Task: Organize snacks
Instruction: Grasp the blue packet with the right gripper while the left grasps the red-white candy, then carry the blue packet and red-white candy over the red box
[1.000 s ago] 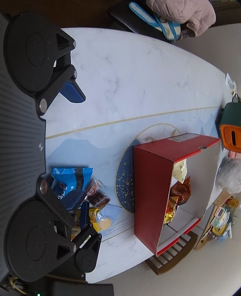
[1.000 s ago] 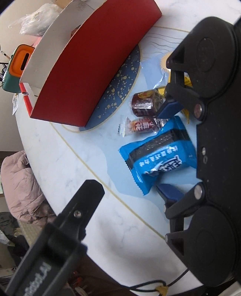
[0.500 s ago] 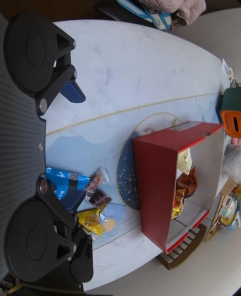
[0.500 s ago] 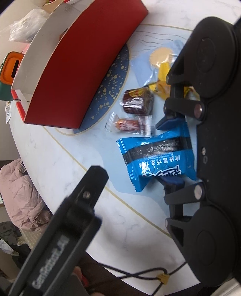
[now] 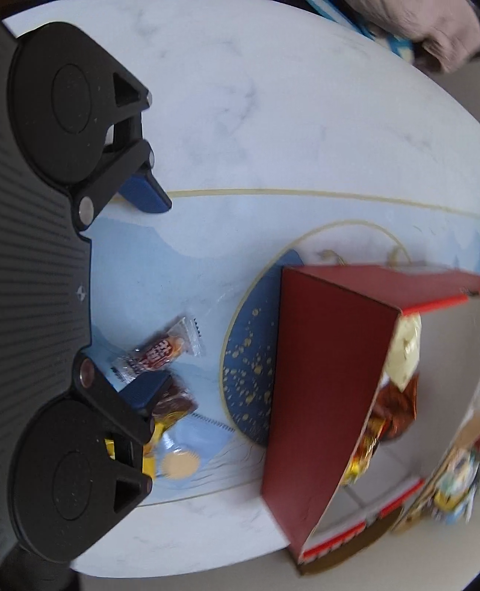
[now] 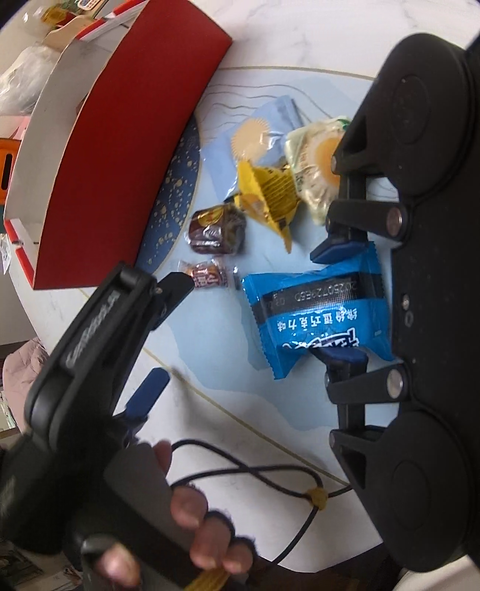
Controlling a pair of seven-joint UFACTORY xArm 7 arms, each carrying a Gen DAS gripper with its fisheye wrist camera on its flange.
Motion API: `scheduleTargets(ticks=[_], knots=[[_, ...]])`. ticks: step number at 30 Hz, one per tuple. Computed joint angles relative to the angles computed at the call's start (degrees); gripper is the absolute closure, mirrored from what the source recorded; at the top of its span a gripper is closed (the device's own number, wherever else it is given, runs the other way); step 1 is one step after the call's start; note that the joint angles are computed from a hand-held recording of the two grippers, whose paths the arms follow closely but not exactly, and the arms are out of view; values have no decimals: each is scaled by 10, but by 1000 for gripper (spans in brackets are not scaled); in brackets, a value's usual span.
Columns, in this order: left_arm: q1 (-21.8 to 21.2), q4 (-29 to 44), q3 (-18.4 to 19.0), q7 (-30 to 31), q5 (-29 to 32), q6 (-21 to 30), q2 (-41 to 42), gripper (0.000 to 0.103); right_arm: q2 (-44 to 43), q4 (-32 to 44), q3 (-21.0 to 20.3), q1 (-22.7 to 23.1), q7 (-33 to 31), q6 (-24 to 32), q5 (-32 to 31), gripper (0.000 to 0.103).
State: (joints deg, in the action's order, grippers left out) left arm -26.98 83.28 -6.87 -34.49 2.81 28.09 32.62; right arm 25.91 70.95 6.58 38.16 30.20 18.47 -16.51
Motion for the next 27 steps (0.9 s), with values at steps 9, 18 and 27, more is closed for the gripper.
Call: scheduleTargets(ticks=[9, 18, 27], knots=[[-60, 85, 44, -113, 61, 75, 45, 23, -24, -40, -5, -6, 12, -31, 0, 58], [-117, 154, 66, -169, 164, 153, 80, 53, -46, -81, 10, -25, -3, -59, 13, 58], [-94, 101, 49, -184, 166, 91, 52, 88, -73, -126, 38, -56, -63, -85, 51, 58]])
